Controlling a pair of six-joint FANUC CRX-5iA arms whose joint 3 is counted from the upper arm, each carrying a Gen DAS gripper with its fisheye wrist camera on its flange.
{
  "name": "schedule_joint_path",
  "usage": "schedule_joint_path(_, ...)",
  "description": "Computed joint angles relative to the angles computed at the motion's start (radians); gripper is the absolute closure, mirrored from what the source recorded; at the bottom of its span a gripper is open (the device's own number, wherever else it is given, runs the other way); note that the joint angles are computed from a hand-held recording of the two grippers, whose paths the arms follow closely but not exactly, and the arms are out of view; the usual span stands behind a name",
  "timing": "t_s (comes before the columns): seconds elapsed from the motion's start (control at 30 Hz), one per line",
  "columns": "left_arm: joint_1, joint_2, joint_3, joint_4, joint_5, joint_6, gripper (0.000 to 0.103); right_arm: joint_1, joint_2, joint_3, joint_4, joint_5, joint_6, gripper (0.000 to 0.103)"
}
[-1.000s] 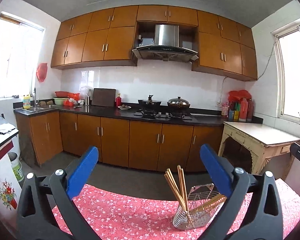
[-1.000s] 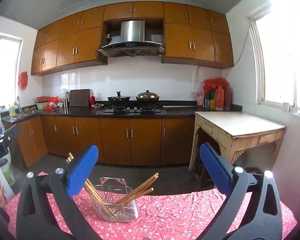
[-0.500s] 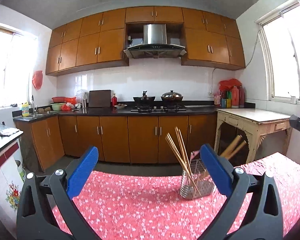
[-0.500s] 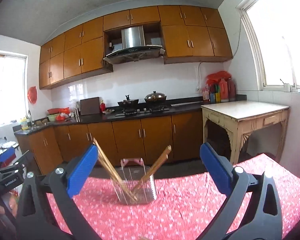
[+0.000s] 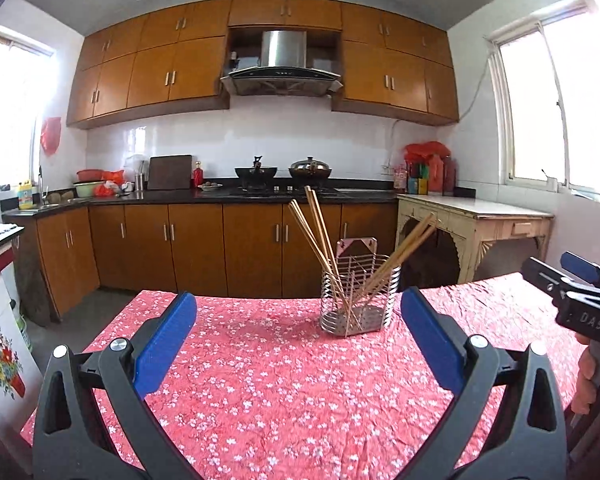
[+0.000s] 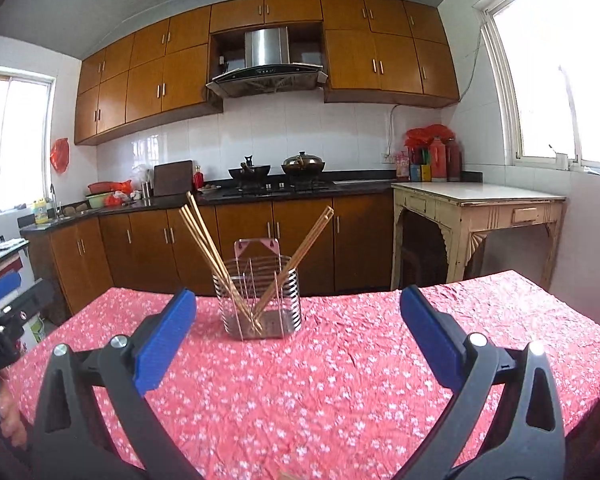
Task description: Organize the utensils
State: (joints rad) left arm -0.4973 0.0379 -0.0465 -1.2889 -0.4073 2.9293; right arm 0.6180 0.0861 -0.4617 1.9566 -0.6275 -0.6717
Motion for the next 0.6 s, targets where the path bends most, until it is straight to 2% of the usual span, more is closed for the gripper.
schedule_joint_path(0.3,0.019,-0.010,-0.036,0.049,0.054,-0.022,0.002,-0.004,-0.031,-0.063,0.110,0.024,-0.060,0.004)
schedule_joint_path(0.5,0.003,-0.017,-0.059,0.019,0.057,0.011,0.002,-0.004,-0.036,-0.080,0.142,0.036,-0.083,0.004)
schedule_joint_path(0.6,-0.017,-0.018,-0.070,-0.028,0.036,0.063,0.002,-0.002,-0.035,-0.081,0.133,0.029,-0.078,0.004)
